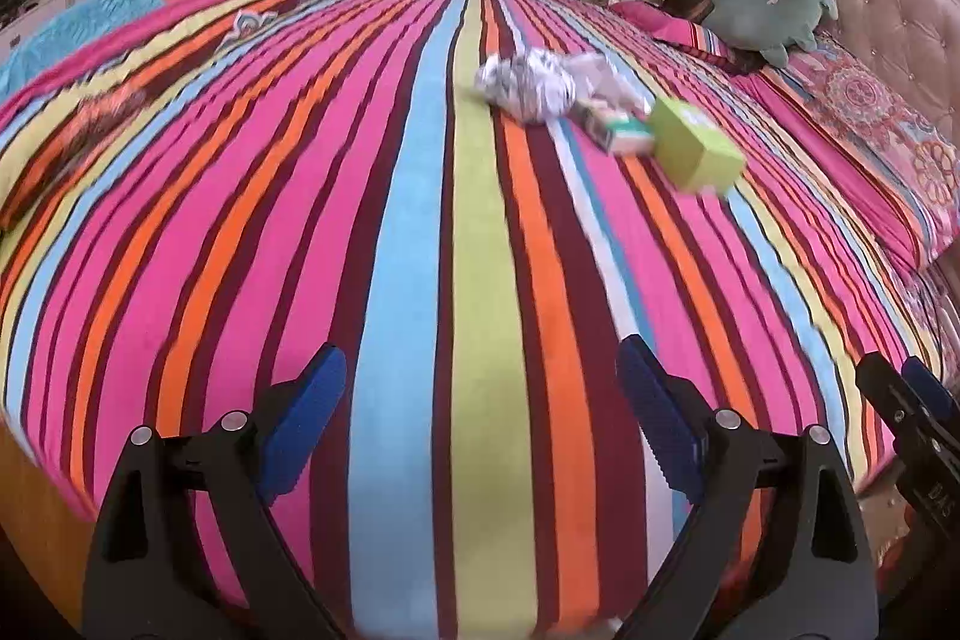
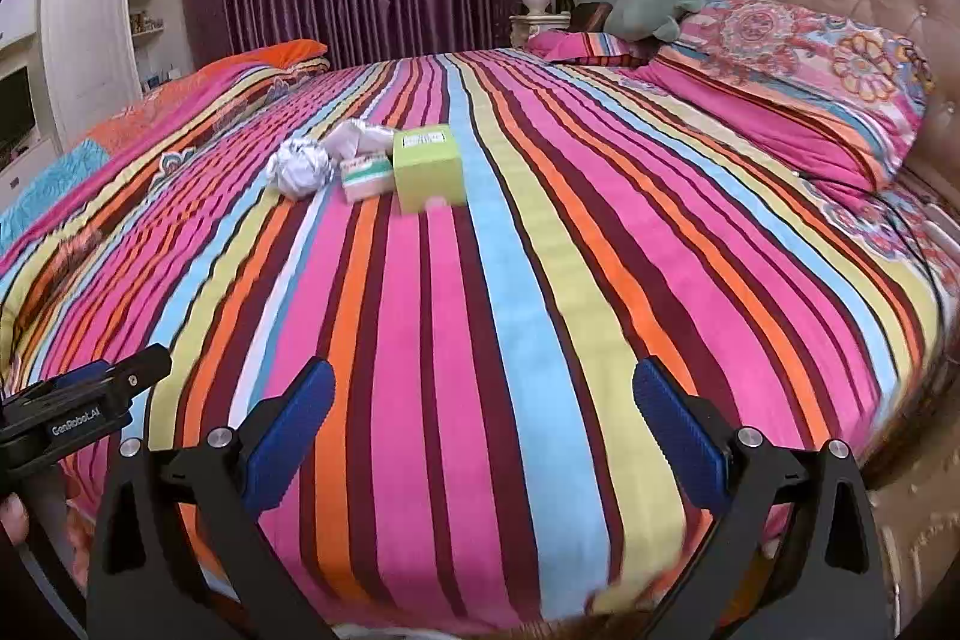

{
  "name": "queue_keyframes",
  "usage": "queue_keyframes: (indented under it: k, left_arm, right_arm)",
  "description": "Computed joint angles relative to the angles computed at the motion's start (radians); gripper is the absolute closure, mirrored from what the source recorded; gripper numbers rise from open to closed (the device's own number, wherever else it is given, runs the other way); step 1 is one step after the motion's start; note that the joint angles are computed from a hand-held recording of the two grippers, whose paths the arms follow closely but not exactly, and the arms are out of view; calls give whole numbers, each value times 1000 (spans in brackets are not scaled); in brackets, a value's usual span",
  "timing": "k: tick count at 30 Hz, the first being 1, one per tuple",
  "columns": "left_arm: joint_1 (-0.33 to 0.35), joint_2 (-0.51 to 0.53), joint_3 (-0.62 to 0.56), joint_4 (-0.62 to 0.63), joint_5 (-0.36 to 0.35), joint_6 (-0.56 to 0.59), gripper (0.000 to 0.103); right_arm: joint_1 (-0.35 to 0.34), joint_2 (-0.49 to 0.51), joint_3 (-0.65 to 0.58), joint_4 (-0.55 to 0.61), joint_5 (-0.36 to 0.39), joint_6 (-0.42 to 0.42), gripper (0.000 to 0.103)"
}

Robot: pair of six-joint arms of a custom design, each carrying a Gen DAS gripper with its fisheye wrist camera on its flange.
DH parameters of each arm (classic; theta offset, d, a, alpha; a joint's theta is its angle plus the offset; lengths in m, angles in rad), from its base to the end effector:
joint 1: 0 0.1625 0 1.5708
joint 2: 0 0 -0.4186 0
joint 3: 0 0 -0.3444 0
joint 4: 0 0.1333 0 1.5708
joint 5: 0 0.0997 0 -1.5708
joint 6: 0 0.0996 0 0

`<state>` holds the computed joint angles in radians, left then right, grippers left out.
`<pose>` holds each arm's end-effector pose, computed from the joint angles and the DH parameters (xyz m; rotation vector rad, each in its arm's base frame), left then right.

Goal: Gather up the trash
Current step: 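Move both tools back toward the remaining items on the bed, then grasp crumpled white paper with the left tool while the right tool grasps the green DEEP CLEANING OIL box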

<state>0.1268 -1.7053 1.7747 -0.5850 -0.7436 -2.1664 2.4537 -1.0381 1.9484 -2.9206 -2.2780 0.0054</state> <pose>-0.2496 -0.2401 0.4335 -0.2319 2.0846 -1.1425 0.4656 -0.2939 0.2250 0.8880 -2.3845 0.9136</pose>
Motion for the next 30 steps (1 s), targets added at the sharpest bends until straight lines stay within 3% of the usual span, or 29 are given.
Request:
queue_keyframes:
  k: [8,16,20,26,30]
  left_arm:
    - [181,62,-98,-24,172,141,14]
    - [367,89,-155,-283,291,413,14]
    - [431,130,-200,-353,344,515,14]
    - [515,173,-233,-521,371,706,14]
    - [563,192,-250,-585,363,753,14]
  right_arm:
    - [-42,113,-157,8,34,-97,8]
    - [-84,197,-297,109,86,-92,8]
    - [-103,244,-375,165,105,-96,8]
    - [-119,295,-449,202,123,-103,8]
    - [-122,320,-476,211,116,-116,8]
